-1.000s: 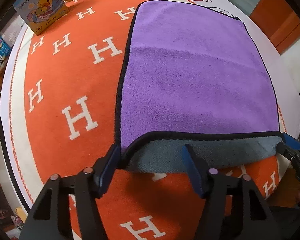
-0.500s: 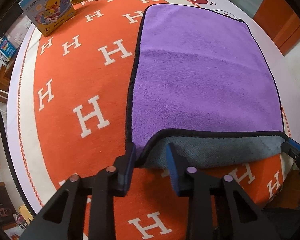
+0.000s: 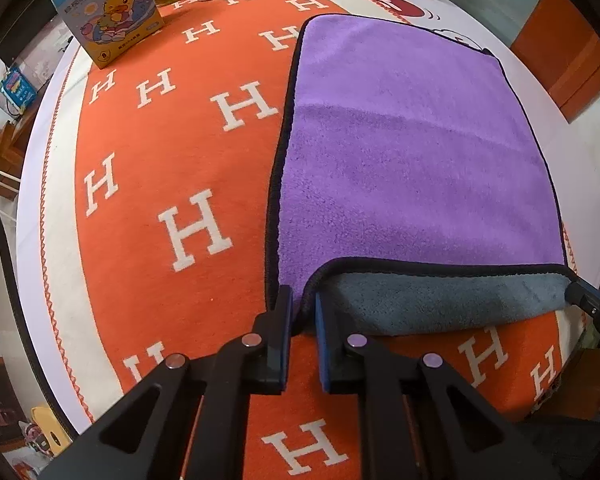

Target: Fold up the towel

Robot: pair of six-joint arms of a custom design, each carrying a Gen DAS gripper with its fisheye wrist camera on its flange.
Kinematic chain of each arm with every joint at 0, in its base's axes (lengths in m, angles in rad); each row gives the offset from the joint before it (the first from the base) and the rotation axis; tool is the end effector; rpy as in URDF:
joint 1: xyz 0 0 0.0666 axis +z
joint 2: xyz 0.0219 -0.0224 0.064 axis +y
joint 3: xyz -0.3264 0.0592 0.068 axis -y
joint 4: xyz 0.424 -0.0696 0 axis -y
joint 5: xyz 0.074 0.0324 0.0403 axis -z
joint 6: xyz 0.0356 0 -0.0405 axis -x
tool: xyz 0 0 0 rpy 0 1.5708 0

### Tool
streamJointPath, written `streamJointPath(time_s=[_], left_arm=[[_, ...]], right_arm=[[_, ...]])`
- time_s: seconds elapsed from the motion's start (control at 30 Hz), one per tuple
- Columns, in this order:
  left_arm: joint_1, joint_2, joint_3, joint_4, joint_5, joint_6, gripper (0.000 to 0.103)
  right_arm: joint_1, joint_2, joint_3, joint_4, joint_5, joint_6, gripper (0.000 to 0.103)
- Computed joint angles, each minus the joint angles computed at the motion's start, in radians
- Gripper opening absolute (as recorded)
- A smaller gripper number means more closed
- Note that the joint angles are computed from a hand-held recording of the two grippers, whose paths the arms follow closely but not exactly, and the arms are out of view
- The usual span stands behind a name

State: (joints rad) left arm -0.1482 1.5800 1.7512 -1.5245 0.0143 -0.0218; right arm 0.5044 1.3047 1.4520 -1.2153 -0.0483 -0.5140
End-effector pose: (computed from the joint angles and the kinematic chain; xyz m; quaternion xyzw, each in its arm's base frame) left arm 0.5282 -0.0798 0.4215 0.0852 0.9904 -0.0139 0.1079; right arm 0.4141 0.2301 0.4295 -0.0014 0.9683 0.1417 0.2057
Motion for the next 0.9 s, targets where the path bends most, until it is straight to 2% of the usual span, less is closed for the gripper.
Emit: streamJointPath(time_s=[0.43, 0.67, 0.9], left_arm=[[0.012, 0.031, 0.088, -0.011, 0.011, 0.003, 0.009], [0.010, 0.089, 0.215, -0.031, 0.007, -0.016, 0.009], [0.011, 0.197, 0.410, -0.049, 0.004, -0.049, 0.009]], right_arm=[[-0.019, 0.007, 0.047, 0.026, 0.036, 0.065, 0.005], [-0.035, 0.040, 0.120, 0.052, 0.063, 0.119, 0.005], [-0.061, 0.089, 0.206, 0.081, 0.092, 0.190, 0.005]])
